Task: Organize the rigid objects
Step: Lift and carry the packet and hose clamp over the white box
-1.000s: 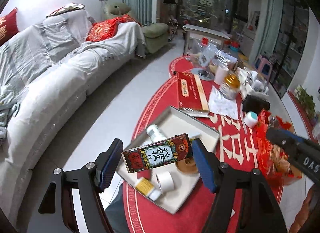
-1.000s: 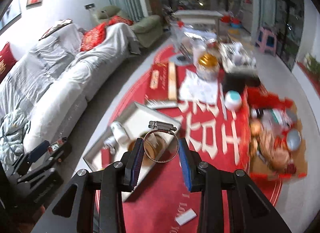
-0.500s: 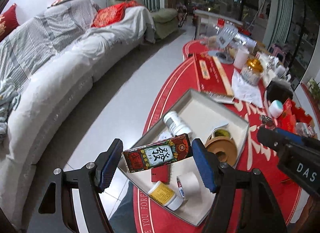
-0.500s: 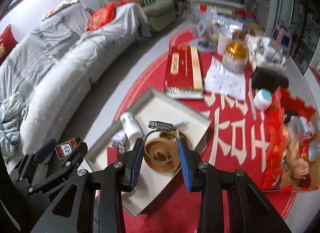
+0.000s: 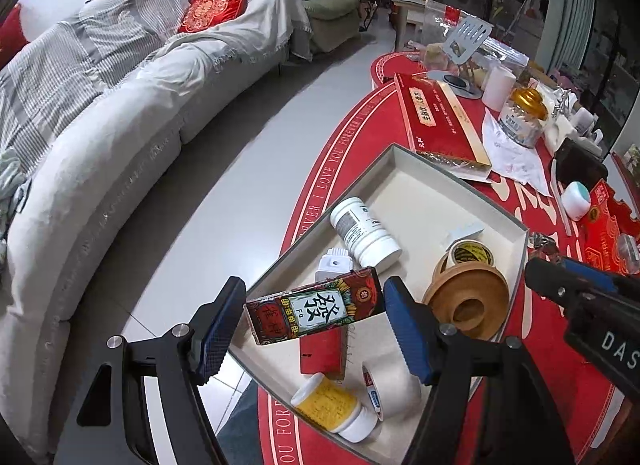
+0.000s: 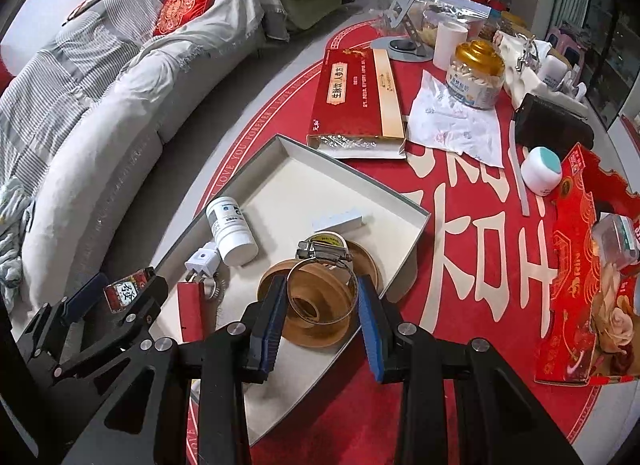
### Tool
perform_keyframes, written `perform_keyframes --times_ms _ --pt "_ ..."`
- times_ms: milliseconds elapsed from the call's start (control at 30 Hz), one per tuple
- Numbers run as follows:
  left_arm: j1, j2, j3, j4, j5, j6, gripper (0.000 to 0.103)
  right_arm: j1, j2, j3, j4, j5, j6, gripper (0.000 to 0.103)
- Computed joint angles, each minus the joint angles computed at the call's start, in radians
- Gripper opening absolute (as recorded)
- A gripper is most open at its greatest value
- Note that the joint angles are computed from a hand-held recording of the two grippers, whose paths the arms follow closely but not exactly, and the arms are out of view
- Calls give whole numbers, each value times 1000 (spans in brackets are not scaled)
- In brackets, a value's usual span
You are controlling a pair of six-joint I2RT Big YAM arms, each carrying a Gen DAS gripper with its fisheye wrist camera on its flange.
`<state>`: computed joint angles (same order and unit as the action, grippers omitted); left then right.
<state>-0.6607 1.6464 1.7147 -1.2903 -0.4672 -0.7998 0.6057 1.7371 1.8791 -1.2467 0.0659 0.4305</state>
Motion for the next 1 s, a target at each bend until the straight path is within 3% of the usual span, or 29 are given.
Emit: perform_keyframes --times_ms 633,1000 --pt "30 55 35 4 51 33 74 -20 71 58 -2 -5 5 36" --pt "52 116 74 5 83 47 75 -29 170 147 -6 -9 9 36"
